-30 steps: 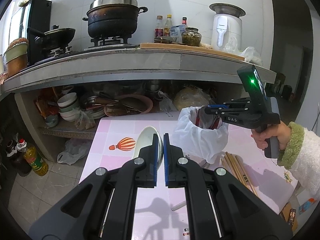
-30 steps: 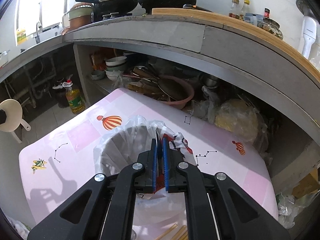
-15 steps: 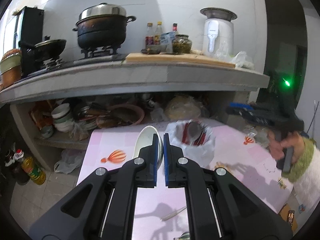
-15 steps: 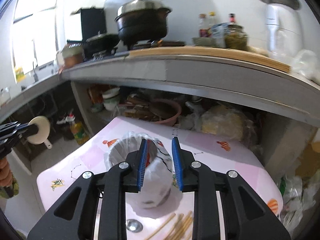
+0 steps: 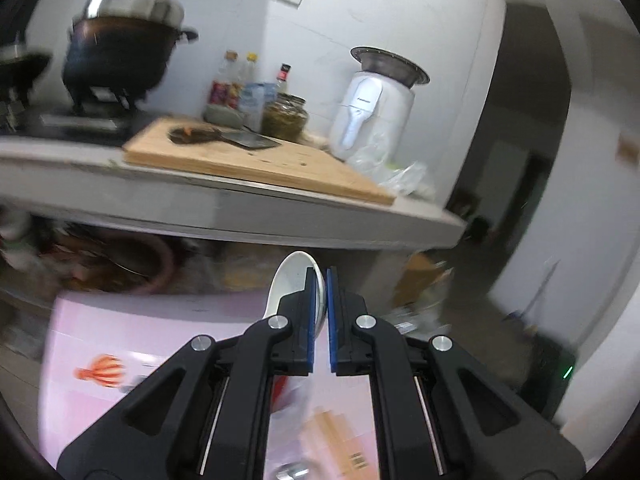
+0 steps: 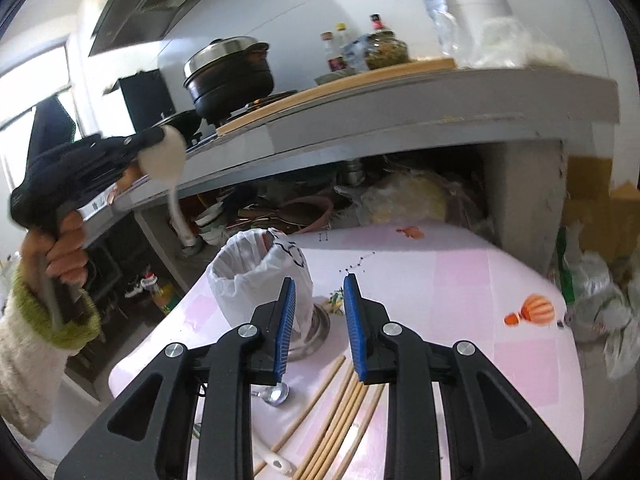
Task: Organize utensils
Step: 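Carry the white ladle to the steel holder and insert it handle first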
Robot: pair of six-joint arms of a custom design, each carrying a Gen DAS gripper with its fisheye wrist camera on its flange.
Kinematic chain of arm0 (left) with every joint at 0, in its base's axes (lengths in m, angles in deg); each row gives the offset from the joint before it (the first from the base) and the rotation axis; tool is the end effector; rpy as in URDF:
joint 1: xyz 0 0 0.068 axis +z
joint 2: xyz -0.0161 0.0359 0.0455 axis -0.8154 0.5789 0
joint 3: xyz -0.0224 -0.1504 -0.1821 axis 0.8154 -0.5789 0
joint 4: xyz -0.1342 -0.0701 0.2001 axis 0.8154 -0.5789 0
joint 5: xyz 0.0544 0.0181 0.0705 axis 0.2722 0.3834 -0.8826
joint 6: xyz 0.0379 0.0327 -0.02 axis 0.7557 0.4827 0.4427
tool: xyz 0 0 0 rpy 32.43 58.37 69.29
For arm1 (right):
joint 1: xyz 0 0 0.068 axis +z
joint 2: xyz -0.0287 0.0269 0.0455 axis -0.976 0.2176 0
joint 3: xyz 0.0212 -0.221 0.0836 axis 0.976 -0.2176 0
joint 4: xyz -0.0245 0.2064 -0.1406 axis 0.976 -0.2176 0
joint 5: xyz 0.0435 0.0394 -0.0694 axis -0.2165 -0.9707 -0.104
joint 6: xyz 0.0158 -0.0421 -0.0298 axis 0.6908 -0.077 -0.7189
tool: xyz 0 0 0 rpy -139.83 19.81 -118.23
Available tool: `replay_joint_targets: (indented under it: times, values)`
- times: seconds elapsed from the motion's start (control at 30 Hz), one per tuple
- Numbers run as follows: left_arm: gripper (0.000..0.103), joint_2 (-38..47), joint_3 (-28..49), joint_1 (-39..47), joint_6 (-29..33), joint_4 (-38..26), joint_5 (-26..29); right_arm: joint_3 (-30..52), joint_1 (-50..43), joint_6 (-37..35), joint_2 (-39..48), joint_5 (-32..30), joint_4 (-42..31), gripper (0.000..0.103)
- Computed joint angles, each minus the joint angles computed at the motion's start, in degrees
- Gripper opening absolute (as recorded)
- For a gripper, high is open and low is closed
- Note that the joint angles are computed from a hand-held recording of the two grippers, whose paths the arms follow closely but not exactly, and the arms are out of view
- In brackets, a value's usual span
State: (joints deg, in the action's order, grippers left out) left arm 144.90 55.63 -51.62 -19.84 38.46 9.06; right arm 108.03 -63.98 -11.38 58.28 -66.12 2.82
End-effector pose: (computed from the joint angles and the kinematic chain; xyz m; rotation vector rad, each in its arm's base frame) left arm 0.3220 -0.0001 0.4371 0.0787 1.9612 -0.5923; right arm 0.2938 0.0842 0.3400 -0.3152 2.1179 0.6476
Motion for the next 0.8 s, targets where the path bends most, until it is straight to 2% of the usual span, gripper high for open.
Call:
replay_joint_targets:
  times: [0.17,0.3,0.43,0.6,0.8]
  values:
    - [0.004,6.6,0.8,1.9,-11.1,7.9,9.8,-2.3,-3.4,0.5,-0.5,-1.7,0.1,0.025]
    - [0.004,8.2,-1.5,2.3,-15.9,12.9,12.1,-2.5,-5.0,0.8,0.0,-2.8,0.6,0.025]
    - [0.004,7.5,-8.0,3.4,-19.5,19.2,14.2,-2.4,-5.6,0.8,1.0,-3.5,0.9,0.025]
    - [0.004,7.0,-15.2,3.6,-20.6,26.5,14.0,-2.7,-5.9,1.0,1.8,-3.8,1.1,0.025]
    - [0.004,6.7,-20.8,3.1,-15.4,28.1,12.0,-3.2,-6.2,0.6,1.4,-3.6,0.7,0.025]
